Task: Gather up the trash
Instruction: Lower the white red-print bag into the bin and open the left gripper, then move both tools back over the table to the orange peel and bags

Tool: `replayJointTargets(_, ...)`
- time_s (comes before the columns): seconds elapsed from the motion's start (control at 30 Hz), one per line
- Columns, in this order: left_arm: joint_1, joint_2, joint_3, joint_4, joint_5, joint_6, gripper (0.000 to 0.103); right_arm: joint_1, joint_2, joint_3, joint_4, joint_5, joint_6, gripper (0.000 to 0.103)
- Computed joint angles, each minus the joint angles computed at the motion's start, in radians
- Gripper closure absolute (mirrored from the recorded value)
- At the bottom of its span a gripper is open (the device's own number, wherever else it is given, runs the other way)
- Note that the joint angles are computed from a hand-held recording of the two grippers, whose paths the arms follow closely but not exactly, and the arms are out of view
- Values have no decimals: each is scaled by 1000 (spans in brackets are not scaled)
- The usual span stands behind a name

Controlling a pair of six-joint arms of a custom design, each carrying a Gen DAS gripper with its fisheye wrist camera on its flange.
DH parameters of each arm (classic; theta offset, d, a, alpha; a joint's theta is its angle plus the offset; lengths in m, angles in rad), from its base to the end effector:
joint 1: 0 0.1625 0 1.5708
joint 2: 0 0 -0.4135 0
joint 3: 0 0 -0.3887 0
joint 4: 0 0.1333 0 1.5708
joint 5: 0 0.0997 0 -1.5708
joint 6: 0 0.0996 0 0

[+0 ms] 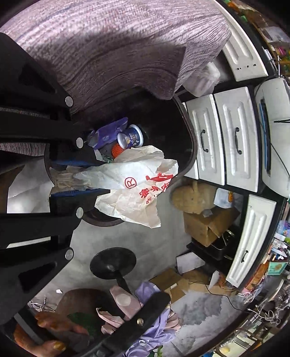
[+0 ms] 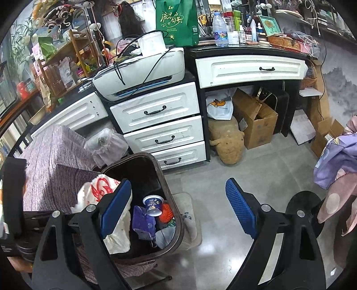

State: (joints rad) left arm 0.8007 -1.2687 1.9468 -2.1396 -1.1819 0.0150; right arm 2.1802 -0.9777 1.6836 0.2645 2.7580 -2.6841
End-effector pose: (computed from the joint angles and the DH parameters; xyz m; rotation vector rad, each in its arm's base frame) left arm -0.2356 -0.4886 0.2109 1.0754 2.5202 -0.0596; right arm 0.3001 -0.3585 0.1661 -0.2735 -2.0924 1.2594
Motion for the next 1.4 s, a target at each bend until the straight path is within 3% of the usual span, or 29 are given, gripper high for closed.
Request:
replayJointTargets(0.1,-7,1,16,-24,16,14,78,4,1,0,-7,4,0,17)
replayJointTargets(0.33,-10,4,34,-82,22,30,43,3,-3,5,-11,6,-2,17)
replayJointTargets(0.5,-7,-5,27,-79,-8,29,31,7,-5,4,-10,19,-1,17)
replayJointTargets(0.83,-43,-91,51,-87,-12,71,20,27,3,-18,-19,2,-44,16)
replayJointTargets(1.03,-52,-178,80,-137,42,116,9,52,20,-49,-48,-51,-123,14)
replayJointTargets(1.27,-38,-277,104,-185,150,149,7,86,90,-138,-23,-131,-203,12)
replayJointTargets(1.4,-10,-327,93,-177,164,130,7,102,146,-203,16,-169,-234,12)
